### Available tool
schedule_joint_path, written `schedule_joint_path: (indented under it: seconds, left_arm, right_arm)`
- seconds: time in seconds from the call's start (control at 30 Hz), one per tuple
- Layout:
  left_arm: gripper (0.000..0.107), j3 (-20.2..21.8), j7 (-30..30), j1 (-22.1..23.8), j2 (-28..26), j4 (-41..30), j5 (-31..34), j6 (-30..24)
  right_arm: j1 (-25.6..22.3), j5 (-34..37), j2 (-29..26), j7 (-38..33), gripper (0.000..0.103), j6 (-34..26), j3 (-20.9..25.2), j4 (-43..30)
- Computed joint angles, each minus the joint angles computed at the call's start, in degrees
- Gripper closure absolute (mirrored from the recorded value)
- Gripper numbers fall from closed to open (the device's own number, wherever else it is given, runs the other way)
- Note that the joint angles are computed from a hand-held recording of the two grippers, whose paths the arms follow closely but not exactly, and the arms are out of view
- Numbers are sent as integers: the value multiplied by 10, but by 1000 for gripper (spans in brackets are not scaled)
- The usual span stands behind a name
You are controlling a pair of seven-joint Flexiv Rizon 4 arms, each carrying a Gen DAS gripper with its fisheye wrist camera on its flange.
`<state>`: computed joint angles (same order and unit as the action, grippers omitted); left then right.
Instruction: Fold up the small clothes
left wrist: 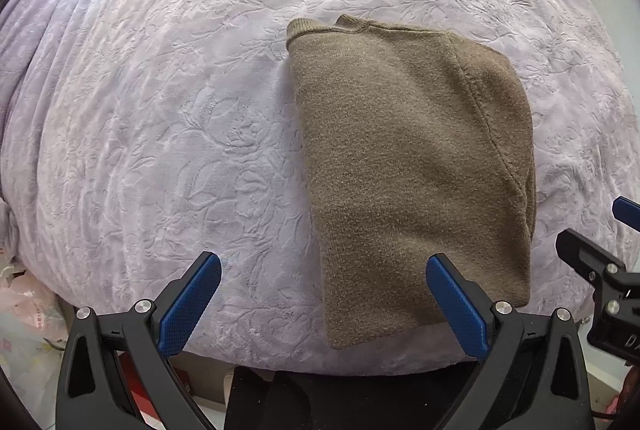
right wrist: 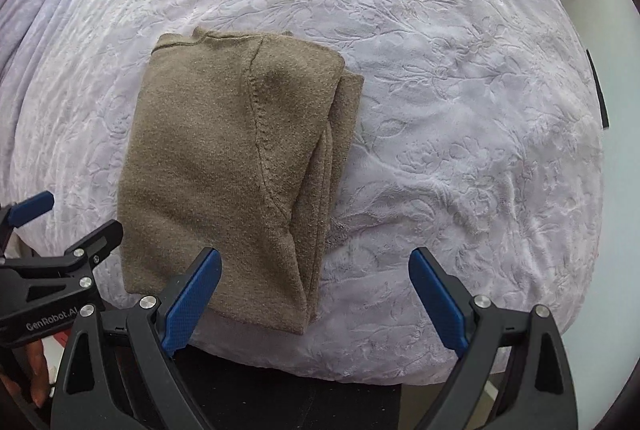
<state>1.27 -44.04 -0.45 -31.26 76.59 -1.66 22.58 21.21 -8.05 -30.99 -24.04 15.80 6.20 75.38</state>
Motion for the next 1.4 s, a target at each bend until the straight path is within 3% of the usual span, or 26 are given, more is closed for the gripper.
schedule_joint_path:
  seconds: [0.2,1.4]
  left_arm:
    - [4,0,10,-1,14,22,5,35]
    - [4,4,7,1,20,35,10,53]
  right_arm:
    - [0,0,1,25,7,-5,-4,-1]
    - [6,-6,-5,43,7,-34,-4,-18]
